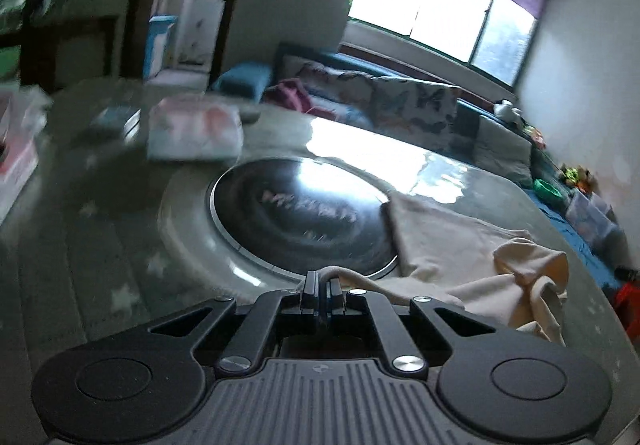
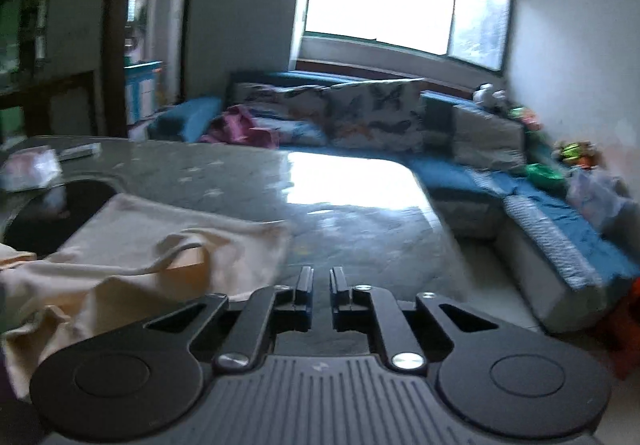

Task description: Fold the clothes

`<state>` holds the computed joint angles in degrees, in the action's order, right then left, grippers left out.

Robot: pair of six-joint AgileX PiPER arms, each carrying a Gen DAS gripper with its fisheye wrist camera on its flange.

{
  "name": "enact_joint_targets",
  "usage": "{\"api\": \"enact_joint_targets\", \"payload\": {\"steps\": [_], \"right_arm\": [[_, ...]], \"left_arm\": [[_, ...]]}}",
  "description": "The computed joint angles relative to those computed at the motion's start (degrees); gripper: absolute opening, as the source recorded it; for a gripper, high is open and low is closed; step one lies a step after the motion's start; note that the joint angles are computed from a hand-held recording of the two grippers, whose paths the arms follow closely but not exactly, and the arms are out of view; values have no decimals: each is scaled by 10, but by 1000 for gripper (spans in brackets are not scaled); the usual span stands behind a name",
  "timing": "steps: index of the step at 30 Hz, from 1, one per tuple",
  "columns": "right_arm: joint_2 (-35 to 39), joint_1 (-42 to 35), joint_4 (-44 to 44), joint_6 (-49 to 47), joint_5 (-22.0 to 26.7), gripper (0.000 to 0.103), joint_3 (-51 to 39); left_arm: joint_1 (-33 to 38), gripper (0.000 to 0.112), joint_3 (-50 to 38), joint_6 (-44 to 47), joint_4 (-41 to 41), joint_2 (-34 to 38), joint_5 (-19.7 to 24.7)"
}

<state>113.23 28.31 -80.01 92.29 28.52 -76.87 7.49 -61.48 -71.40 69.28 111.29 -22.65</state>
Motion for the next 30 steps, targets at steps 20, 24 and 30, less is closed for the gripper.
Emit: {"api": "enact_joint_targets", "payload": {"steps": [20,24,30], "right_arm": [[142,5,36,-85,22,3,-176],[80,21,-57,1,103,3,-85],[-16,16,-74,99,156,3,60]], "left_arm": [[-6,4,-8,57,-25,18,1],[-6,3,-3,58,-27,13,-1],[0,3,7,18,24,3,-2]]}}
